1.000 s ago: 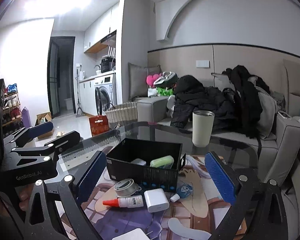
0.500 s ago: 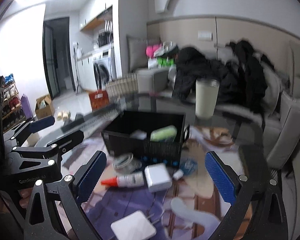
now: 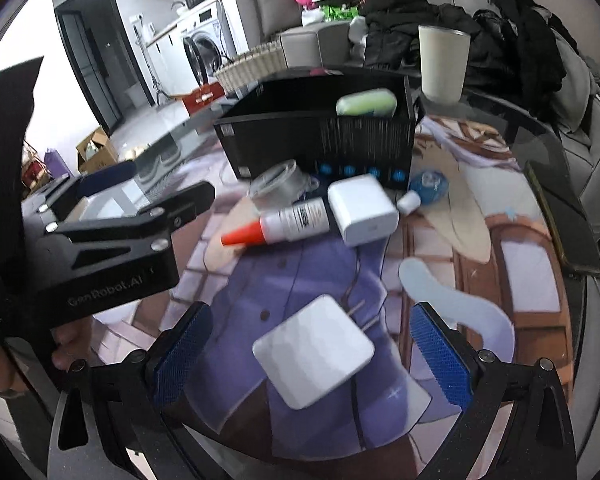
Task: Organize rigid objects
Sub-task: 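Grasp the orange-capped glue bottle with the left tool while the right tool grasps the white square charger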
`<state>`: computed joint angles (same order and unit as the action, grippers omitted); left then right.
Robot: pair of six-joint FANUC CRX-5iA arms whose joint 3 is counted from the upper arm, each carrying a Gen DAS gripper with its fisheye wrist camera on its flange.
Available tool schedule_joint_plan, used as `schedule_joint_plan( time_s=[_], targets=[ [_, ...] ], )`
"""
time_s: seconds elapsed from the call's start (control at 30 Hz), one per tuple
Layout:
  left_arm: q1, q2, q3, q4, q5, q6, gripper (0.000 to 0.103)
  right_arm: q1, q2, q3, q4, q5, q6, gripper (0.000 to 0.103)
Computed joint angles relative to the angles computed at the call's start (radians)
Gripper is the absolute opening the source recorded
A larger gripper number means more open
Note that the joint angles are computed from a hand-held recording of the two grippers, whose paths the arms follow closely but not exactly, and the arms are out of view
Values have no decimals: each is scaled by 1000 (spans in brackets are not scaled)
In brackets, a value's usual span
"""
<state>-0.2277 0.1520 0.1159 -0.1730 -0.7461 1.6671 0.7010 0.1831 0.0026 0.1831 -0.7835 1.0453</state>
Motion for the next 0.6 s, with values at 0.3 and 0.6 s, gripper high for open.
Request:
schedule_joint_plan(
  time_s=[0.3,0.6],
  targets=[
    [-23,58,57,25,-82,-60,97,-30,-6,-47,24,-9,-22,100],
    [-59,141,145,5,-144,-95,97,-75,-27,-61,-3,-13,-14,100]
  ],
)
